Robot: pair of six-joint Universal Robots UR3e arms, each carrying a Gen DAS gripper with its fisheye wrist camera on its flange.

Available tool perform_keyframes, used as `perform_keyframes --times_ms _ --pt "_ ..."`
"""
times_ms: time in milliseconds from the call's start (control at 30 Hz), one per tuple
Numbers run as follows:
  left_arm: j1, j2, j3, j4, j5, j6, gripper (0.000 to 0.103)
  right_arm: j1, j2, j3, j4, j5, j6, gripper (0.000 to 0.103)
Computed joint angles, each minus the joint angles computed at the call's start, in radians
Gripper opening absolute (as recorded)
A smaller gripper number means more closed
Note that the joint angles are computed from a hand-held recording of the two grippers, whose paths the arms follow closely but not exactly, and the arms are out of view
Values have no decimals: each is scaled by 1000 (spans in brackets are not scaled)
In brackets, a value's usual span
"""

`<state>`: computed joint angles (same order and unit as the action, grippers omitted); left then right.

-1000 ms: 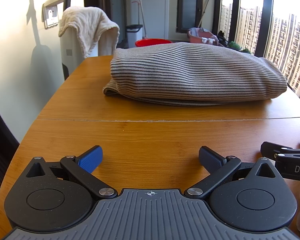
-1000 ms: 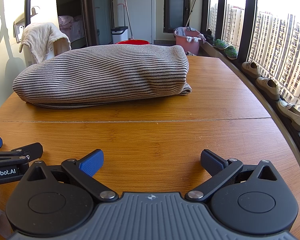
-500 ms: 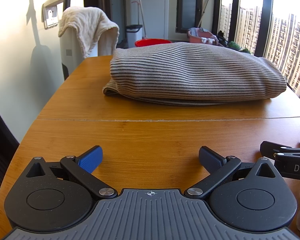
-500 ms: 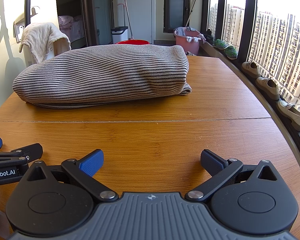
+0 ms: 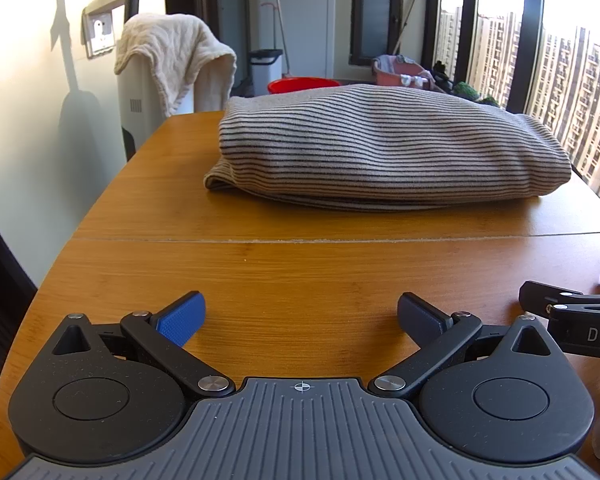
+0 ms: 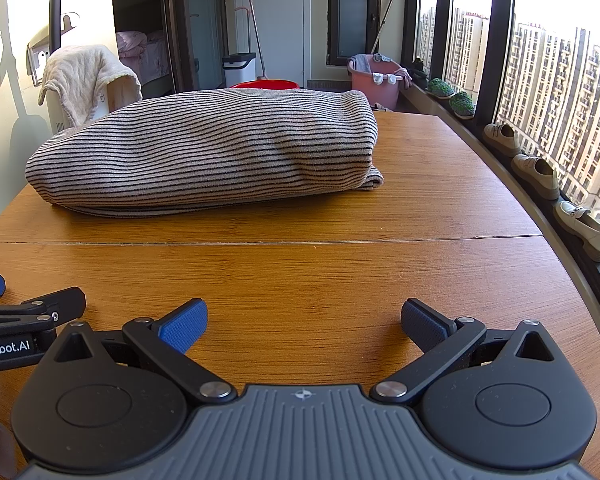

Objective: Fold clothes

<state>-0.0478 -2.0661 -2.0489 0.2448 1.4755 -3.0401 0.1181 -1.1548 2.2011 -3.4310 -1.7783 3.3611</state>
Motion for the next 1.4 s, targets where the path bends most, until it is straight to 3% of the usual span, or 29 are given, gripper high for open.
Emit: perform_keyframes --times_ms 1400 --pt "6 -3 -7 12 -8 4 103 10 12 -14 3 -15 7 103"
